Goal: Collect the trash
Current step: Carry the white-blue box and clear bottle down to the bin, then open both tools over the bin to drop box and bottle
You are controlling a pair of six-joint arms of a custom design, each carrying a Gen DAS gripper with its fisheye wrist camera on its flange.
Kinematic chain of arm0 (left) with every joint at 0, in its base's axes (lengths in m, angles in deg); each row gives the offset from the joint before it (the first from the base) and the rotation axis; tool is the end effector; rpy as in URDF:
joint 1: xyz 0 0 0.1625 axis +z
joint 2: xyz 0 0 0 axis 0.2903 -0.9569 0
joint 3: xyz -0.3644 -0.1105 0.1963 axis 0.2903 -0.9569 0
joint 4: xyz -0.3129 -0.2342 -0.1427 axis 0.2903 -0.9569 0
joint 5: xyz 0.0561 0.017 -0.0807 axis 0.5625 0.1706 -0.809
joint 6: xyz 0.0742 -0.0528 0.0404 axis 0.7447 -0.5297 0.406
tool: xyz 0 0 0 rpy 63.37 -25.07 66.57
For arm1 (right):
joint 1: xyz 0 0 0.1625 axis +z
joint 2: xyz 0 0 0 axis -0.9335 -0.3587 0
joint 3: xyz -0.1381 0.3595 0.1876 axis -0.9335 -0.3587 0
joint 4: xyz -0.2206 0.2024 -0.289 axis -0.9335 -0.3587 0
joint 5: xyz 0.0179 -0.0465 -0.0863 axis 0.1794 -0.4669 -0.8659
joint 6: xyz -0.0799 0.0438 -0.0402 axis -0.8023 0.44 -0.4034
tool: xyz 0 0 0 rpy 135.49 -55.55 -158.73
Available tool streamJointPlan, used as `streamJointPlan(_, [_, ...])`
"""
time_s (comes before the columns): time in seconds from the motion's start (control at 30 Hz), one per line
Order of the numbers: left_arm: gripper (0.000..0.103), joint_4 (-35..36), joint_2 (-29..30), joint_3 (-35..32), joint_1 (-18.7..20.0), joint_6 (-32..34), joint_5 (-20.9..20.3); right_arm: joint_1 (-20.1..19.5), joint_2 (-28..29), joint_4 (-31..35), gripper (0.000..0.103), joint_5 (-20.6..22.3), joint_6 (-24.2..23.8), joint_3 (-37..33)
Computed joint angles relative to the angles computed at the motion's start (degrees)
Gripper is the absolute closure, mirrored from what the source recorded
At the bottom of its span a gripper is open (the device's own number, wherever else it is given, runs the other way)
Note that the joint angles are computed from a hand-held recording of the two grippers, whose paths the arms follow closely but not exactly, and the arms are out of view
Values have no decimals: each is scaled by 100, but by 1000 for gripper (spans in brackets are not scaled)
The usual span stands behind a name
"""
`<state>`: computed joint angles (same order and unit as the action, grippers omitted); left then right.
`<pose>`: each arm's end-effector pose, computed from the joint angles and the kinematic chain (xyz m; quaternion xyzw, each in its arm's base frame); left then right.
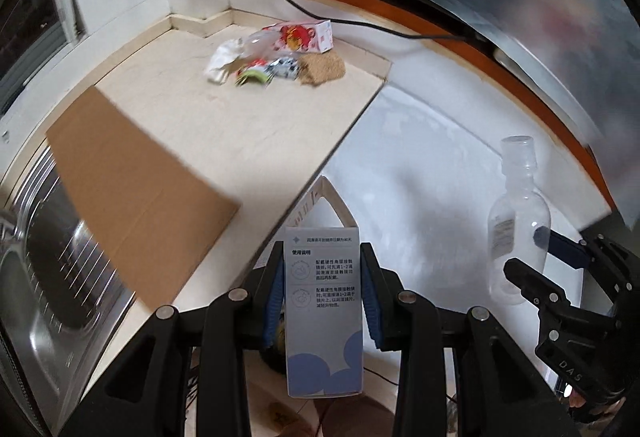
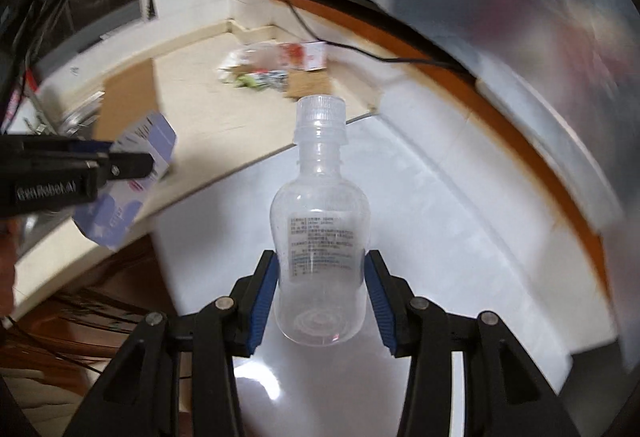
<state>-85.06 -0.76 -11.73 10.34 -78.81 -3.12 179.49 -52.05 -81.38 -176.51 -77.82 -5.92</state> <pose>-0.6379 -0.5546 0.1926 -0.0368 0.9051 -0.2620 0.3329 0.2838 -0.5322 0.6095 0.3786 -0.8680 0.1316 0.2930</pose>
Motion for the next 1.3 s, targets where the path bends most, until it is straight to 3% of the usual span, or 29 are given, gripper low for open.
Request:
streamJointPlan(0.17, [70, -455, -889, 1565, -399, -321, -241, 250, -654, 461, 58, 330, 860, 799])
streamJointPlan(0.43, [70, -1148, -1858, 3542, -794, -730, -892, 430, -1506, 932, 58, 532, 1575, 1952])
streamJointPlan(0.6, [70, -1666, -2130, 4518, -858, -843, -1318, 276, -1907, 1180, 58, 679, 1875, 2654])
streamJointPlan(0.73, [70, -2290, -2140, 5249, -806, -786, -1597, -68, -2111, 964, 57, 742, 1845, 3282])
streamJointPlan(0.87, [70, -3120, -1950, 5980, -659, -593, -1637, -648, -2255, 322, 56, 656, 1537, 4155])
streamJointPlan(0.97, [70, -4027, -1755, 6570, -441, -466, -1612, -1206, -2222, -507, 55, 554, 1052, 4846])
streamJointPlan(1.17, [68, -5564, -1197, 7314, 101, -296, -1387, -2239, -1531, -2488, 51, 407, -46, 5895])
streamJointPlan(1.23, [63, -5784, -1034, 7377, 245, -216, -1265, -2407, -1227, -3124, 49, 311, -331, 6079])
streamJointPlan(1.3, [50, -5868, -905, 7401, 362, -186, -1206, -2559, -912, -3798, 49, 233, -614, 6243])
